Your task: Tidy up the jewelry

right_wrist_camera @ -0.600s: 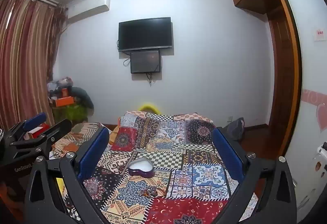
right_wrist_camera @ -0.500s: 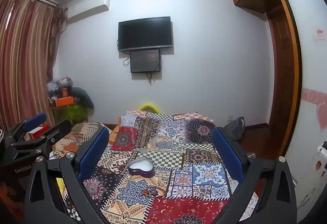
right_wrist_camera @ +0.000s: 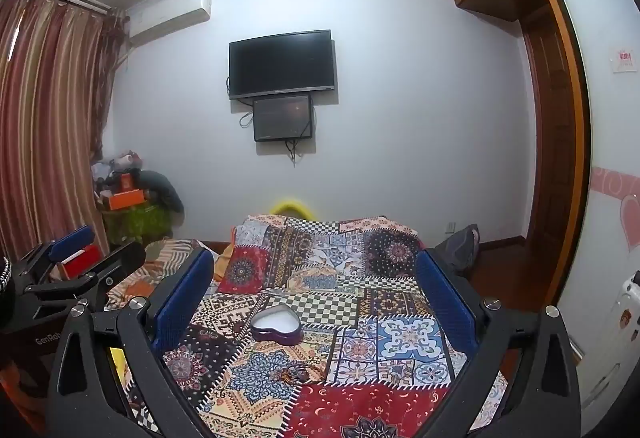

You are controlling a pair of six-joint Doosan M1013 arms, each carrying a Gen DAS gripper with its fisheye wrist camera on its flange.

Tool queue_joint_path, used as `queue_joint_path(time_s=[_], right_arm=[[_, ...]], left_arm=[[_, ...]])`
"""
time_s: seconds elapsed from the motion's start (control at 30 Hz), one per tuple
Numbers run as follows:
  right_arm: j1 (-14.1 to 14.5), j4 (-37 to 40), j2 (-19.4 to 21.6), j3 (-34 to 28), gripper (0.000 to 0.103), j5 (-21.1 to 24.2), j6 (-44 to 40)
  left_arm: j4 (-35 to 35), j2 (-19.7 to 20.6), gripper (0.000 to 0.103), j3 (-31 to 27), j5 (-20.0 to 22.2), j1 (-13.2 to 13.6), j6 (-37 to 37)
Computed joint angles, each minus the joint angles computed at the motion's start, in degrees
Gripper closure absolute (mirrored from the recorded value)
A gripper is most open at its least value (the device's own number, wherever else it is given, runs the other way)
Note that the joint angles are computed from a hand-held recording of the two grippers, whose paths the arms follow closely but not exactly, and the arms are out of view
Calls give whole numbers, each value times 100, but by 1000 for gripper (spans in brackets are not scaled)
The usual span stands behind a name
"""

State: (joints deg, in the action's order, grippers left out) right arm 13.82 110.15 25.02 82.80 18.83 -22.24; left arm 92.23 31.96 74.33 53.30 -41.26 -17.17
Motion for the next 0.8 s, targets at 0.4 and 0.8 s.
queue_joint_path(time_s=[0.4,0.8], right_arm=[[-15,-104,38,-15,3,2,160],[-29,-196,51,-19,3,7,253]], left_arm=[[-58,27,0,-25,-31,9,73],[-129,70,0,-77,-32,30,95]])
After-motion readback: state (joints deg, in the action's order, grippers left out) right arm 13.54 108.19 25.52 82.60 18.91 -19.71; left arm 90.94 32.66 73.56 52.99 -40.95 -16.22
